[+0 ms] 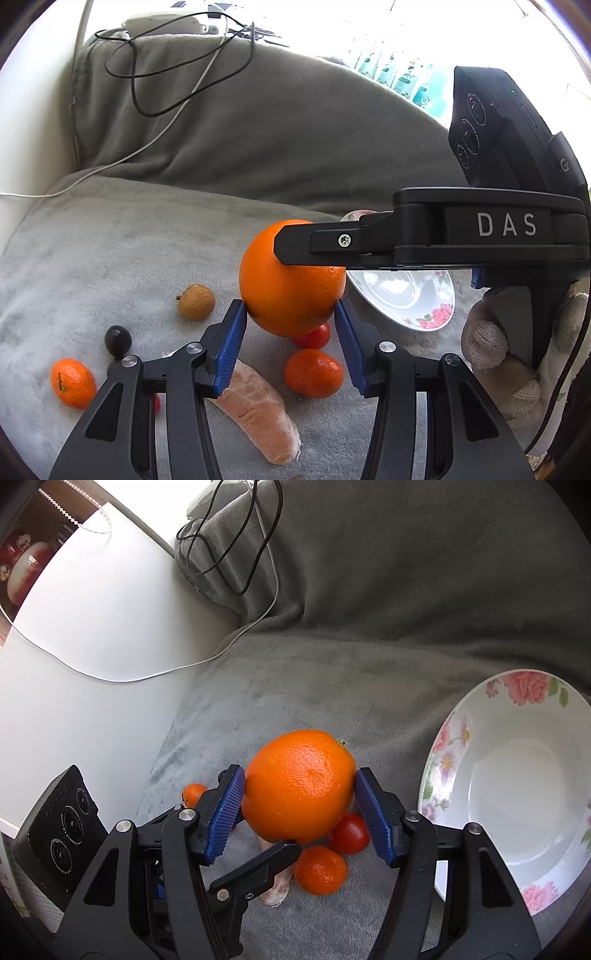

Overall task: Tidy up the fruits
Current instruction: 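Close the right gripper on the large orange and lift it, then carry the large orange over the floral plate and release it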

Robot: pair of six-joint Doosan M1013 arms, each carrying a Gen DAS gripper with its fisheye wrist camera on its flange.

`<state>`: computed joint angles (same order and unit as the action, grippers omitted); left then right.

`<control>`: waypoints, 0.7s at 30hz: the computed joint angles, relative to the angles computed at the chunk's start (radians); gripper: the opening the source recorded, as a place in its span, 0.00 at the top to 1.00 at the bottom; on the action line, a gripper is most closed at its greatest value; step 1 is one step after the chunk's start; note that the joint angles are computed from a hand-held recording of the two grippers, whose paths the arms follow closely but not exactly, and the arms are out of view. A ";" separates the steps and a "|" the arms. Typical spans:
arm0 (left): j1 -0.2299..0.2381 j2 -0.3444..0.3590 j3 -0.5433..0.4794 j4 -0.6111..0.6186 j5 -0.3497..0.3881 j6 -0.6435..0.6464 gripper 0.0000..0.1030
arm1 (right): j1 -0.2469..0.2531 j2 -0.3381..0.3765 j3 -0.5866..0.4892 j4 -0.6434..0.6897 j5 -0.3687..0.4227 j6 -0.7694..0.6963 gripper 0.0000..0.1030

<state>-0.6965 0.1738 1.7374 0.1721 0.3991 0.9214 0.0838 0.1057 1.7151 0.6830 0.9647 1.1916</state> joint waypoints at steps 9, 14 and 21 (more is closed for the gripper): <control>-0.029 0.003 -0.022 -0.002 0.002 0.022 0.53 | -0.035 -0.038 0.024 -0.003 -0.009 -0.001 0.37; -0.039 0.012 -0.036 -0.037 0.003 0.074 0.53 | -0.065 -0.059 0.040 -0.001 -0.007 -0.002 0.37; -0.059 0.033 -0.064 -0.080 0.015 0.138 0.53 | -0.107 -0.082 0.062 0.003 -0.002 -0.002 0.37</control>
